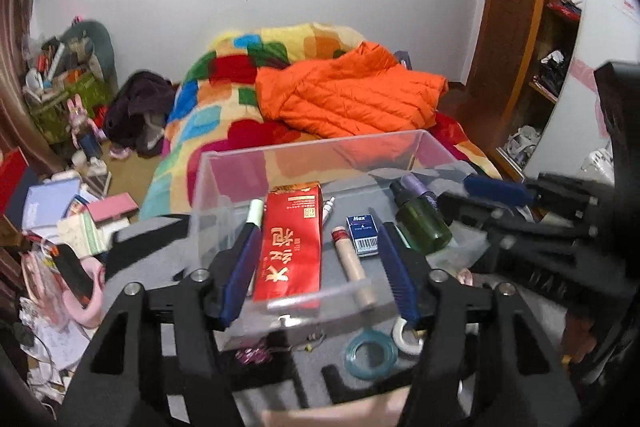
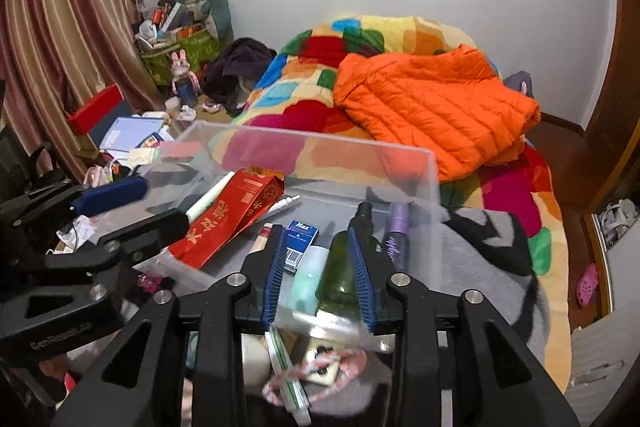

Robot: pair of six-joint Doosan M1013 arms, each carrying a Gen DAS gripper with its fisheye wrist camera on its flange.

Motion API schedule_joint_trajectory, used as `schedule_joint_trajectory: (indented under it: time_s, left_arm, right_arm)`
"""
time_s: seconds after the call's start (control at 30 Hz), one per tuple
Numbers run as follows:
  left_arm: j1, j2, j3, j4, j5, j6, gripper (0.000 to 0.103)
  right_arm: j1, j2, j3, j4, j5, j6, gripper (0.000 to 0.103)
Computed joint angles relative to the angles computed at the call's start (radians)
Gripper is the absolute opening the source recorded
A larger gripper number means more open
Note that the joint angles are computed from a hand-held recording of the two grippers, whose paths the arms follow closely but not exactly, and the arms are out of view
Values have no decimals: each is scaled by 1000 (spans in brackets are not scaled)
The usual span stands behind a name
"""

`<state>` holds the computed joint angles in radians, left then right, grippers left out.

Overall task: Organize objects
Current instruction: 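Place the beige cylinder and blue Max box into the clear box with both grippers, then grasp the beige cosmetic tube with left gripper while right grasps white toothpaste tube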

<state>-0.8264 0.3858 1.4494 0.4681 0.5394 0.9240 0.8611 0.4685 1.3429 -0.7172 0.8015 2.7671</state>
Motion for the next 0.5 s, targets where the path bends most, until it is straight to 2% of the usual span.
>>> schedule_joint_trajectory:
  time_s: [0.07,0.17,0.33,0.37,0.4,0.5]
  left_arm:
    - [-5,-22,28,11,-17,4,64]
    - [-6,-53,70,-46,-50,62,72]
    - [-21,-83,129,-72,-56,120,77]
    - [-22,-84,136,-101,-51,149,78]
    - [-20,-82,138,-154,-40,197,84]
    - [-8,-70,141,-324,-9,335,85]
  right_arm:
    - [5,-19,23,-24,-13,34,34]
    - [10,-45,59,-38,-40,70,38]
    - [31,-64,96,-62,-30,107,41]
    - [35,-66,104,-59,-29,108,41]
    - [39,-67,110,-51,-27,103,41]
    - [48,-69,130,-22,-18,86,41]
